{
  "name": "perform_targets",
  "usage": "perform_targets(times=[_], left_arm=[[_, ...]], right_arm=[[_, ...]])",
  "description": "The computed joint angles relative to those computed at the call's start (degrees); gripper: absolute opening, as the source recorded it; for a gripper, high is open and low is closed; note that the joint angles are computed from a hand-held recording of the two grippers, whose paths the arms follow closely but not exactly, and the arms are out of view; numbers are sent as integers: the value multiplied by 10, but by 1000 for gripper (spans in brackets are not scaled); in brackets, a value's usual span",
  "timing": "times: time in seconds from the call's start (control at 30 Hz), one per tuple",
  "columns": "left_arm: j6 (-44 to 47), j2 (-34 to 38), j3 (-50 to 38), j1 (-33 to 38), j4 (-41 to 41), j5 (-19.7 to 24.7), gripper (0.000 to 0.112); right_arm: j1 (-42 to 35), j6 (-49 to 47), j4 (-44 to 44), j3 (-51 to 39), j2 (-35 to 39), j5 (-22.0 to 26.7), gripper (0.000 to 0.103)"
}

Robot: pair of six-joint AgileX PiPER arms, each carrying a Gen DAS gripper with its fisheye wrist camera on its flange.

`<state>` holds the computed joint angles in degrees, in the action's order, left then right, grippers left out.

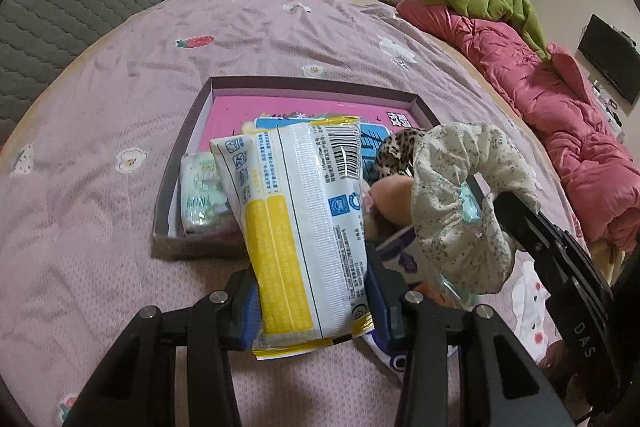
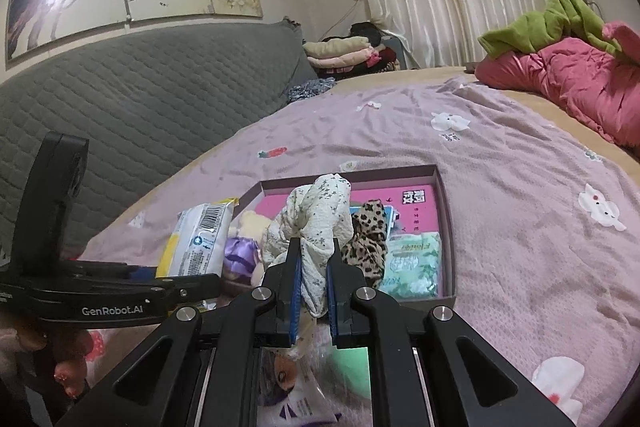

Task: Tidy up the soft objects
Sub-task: 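Lift the wipe pack and scrunchie and carry both over the tray, then lower the wipe pack into the tray with left tool while right tool lowers the scrunchie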

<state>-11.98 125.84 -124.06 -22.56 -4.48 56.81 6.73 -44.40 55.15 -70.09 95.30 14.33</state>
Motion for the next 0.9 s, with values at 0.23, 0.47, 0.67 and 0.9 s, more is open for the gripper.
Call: perform_targets(times=[0.23, 0.47, 0.67, 0.9], left_arm=[[-5, 32, -51, 3, 7, 17, 44], [-6, 62, -108, 3, 10, 40, 44], [-7, 86, -154, 4, 12, 61, 44], [-8, 126, -236, 5, 17, 100, 44]], right_arm=[[-1, 0, 3, -27, 21, 0, 11], [-6, 3, 13, -50, 38, 1, 11], [-8, -5, 24, -66, 51, 1, 11], [-8, -12, 31, -74, 58, -1, 11]])
